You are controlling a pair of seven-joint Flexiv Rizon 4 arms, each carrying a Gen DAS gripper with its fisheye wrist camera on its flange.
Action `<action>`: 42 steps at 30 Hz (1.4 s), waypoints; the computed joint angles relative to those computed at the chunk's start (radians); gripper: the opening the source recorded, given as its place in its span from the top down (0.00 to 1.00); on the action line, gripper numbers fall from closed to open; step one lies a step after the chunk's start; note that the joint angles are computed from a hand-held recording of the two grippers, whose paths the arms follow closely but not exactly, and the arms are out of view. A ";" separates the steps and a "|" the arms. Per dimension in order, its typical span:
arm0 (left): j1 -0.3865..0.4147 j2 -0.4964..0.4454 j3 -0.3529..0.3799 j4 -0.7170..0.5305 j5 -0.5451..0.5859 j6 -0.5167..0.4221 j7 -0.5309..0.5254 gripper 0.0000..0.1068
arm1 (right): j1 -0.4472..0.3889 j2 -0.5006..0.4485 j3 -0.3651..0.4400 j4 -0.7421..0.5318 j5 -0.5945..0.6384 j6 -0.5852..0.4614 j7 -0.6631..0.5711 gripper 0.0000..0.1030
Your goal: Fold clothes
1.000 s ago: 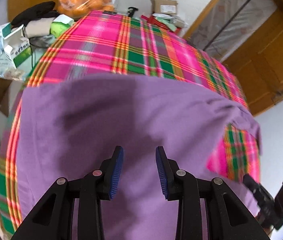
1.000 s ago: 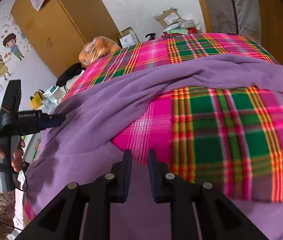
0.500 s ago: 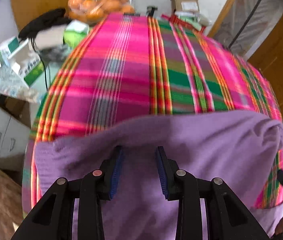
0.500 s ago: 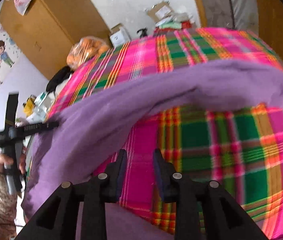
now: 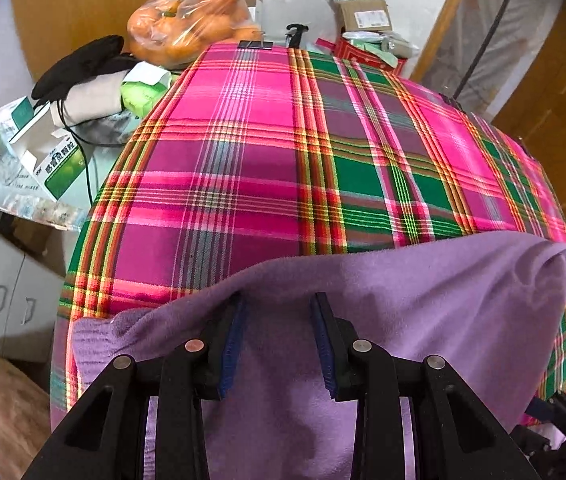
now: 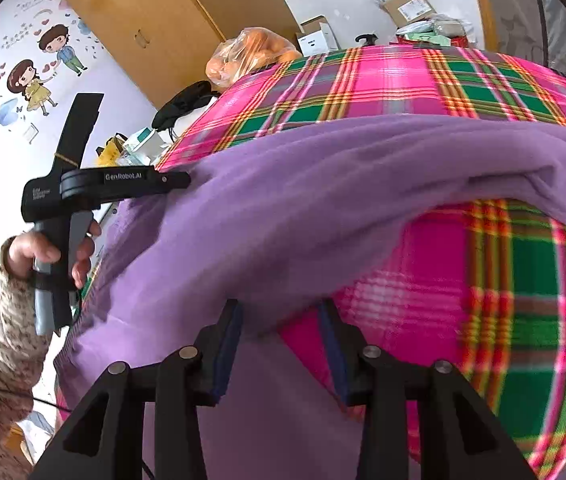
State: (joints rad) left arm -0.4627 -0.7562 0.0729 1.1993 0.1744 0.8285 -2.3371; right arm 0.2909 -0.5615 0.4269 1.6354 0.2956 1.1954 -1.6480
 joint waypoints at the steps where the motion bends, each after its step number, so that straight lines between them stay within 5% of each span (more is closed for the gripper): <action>1: 0.001 0.000 -0.001 0.001 -0.001 0.002 0.001 0.68 | 0.001 -0.007 0.004 -0.011 0.002 0.007 -0.005 0.61; 2: 0.002 0.000 -0.002 0.003 -0.001 0.004 0.002 0.68 | 0.001 -0.016 0.008 -0.026 0.006 0.012 -0.010 0.62; 4: 0.004 0.002 -0.003 0.007 -0.003 0.009 0.003 0.68 | 0.004 -0.037 0.013 -0.058 0.008 0.025 -0.014 0.84; 6: 0.006 0.004 -0.004 0.014 -0.005 0.018 0.004 0.68 | 0.019 -0.050 0.003 -0.081 -0.004 0.043 -0.003 0.95; 13: 0.002 0.009 -0.002 0.025 -0.003 0.034 0.004 0.68 | -0.007 -0.068 0.021 -0.123 0.003 0.018 0.044 0.94; 16: 0.001 0.009 0.000 0.025 -0.002 0.034 0.006 0.68 | -0.012 -0.022 0.006 -0.063 0.004 0.049 0.033 0.84; 20: 0.006 0.012 -0.005 0.036 -0.007 0.052 0.012 0.68 | 0.017 0.046 -0.053 0.056 -0.065 0.075 0.055 0.84; 25: 0.005 0.012 0.000 0.041 -0.012 0.064 0.005 0.68 | 0.012 0.044 -0.033 0.072 -0.103 0.018 0.015 0.82; 31: -0.003 0.009 0.006 0.031 0.000 0.054 -0.001 0.68 | 0.070 0.027 -0.047 0.064 -0.166 -0.002 -0.042 0.61; 38: 0.006 0.014 -0.001 0.052 -0.015 0.083 -0.002 0.68 | 0.069 0.008 -0.041 0.048 -0.162 0.015 -0.037 0.64; 42: 0.002 0.014 0.003 0.050 -0.010 0.082 0.001 0.68 | 0.039 0.011 -0.011 0.043 -0.144 -0.021 -0.070 0.92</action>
State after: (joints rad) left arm -0.4611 -0.7426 0.0762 1.2493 0.1644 0.9107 -2.3362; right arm 0.3304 -0.5501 0.4157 1.6782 0.1517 1.1742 -1.7183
